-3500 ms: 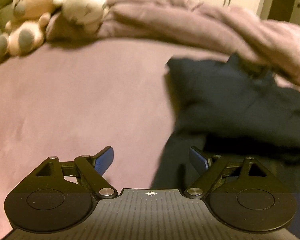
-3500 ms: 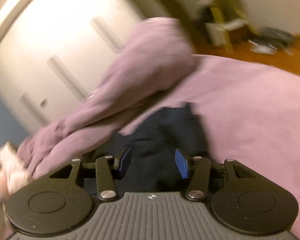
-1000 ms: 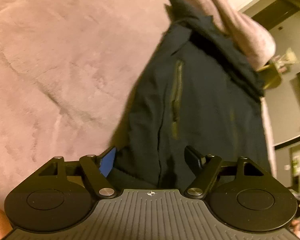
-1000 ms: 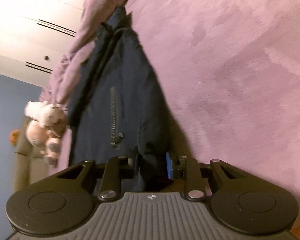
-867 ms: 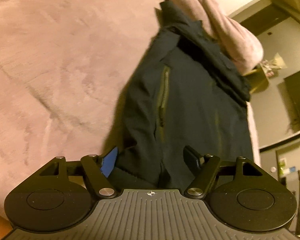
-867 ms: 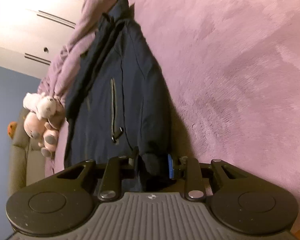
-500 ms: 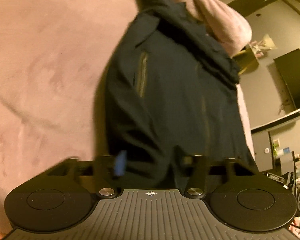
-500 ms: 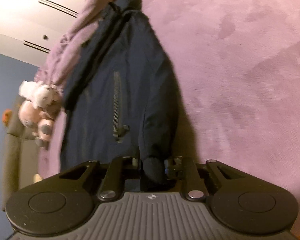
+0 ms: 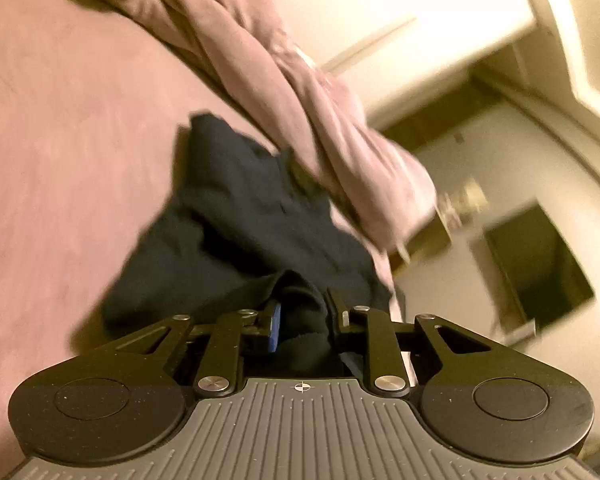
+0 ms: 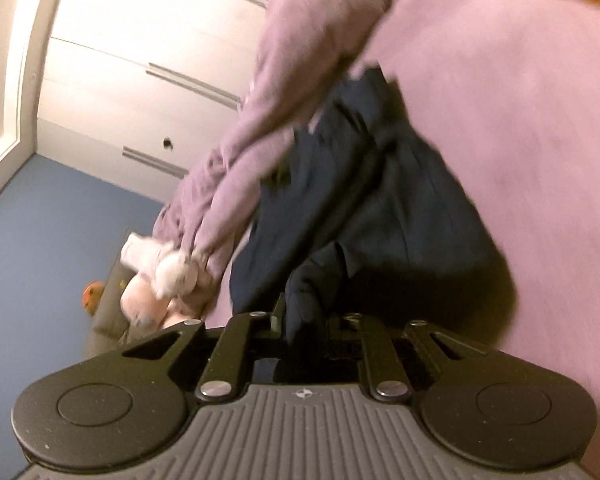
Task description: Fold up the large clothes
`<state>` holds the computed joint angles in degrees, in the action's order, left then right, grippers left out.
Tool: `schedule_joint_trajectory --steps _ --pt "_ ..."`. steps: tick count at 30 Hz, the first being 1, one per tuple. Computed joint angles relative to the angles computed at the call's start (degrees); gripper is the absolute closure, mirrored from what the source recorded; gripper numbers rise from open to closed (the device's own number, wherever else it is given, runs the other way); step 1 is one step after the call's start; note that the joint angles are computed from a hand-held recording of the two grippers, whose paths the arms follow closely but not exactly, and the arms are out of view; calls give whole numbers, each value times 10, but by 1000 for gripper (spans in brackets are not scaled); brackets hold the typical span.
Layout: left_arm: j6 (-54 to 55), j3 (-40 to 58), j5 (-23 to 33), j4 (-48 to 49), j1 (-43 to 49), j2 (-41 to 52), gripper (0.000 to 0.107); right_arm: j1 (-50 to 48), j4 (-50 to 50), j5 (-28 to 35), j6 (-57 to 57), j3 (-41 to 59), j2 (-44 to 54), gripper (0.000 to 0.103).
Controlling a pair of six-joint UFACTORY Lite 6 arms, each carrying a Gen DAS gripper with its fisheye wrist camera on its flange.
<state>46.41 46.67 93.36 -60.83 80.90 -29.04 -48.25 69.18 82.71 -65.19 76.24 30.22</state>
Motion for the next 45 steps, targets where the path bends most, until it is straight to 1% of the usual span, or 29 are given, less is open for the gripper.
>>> schedule_joint_trajectory --steps 4,6,9,12,13,15,16,17,18,19,20,21,22,23,24,26,30,32,34,36,37,38,39,40,41,42,43,44,45 --pt "-84 29 -197 -29 -144 67 83 86 72 -98 70 93 47 90" --pt "-97 45 -271 -38 -195 111 83 123 95 -158 92 123 66 90" --pt "-121 76 -372 -18 -275 169 83 177 106 -242 116 186 106 89" --pt "-150 106 -441 15 -333 222 83 220 92 -299 141 245 146 88" --pt "-162 114 -452 16 -342 239 82 228 87 -307 152 264 162 88" --pt "-158 123 -445 1 -330 265 74 237 73 -301 194 326 209 79" --pt "-164 130 -443 -14 -326 280 72 235 69 -291 214 351 227 77" --pt "-158 131 -442 -32 -318 290 67 230 73 -279 225 373 242 72" --pt "-152 130 -442 -46 -303 291 62 222 81 -266 227 382 248 62" --pt "-157 136 -447 -42 -294 288 59 210 103 -252 221 387 255 57" --pt "-159 145 -454 -33 -282 287 54 199 133 -245 200 375 251 45" --pt "-151 148 -457 -36 -270 286 52 191 168 -248 165 350 240 35" --pt "-128 148 -454 -46 -256 285 50 181 203 -249 115 316 223 32" --pt "-96 146 -444 -55 -243 282 44 172 221 -248 64 284 204 30" --pt "-73 145 -435 -55 -238 280 38 170 222 -255 22 260 190 29" --pt "-14 131 -421 -53 -241 277 33 181 179 -295 -37 233 167 29" --pt "63 114 -392 -48 -273 292 32 216 150 -334 -137 206 157 29" --pt "81 122 -394 -42 -300 306 32 239 156 -368 -188 193 149 29" --pt "97 134 -409 -31 -329 314 30 262 140 -397 -199 210 156 29" --pt "83 153 -440 6 -366 326 30 282 123 -421 -199 234 168 31" --pt "75 159 -454 21 -381 330 31 290 126 -432 -212 237 169 35" --pt "75 157 -462 24 -391 329 35 296 126 -441 -217 239 170 47" --pt "80 154 -466 24 -397 326 43 301 122 -449 -215 241 169 62" --pt "85 151 -476 28 -405 323 47 306 121 -458 -215 242 169 68" --pt "90 147 -481 32 -407 316 53 308 128 -464 -225 234 163 78" --pt "100 139 -483 27 -406 309 62 309 144 -475 -248 215 148 82" --pt "113 132 -478 17 -397 298 67 310 154 -481 -261 211 145 87" --pt "120 126 -473 11 -390 288 77 309 175 -483 -283 192 131 93" --pt "128 124 -463 1 -382 279 83 302 184 -470 -291 180 120 93"
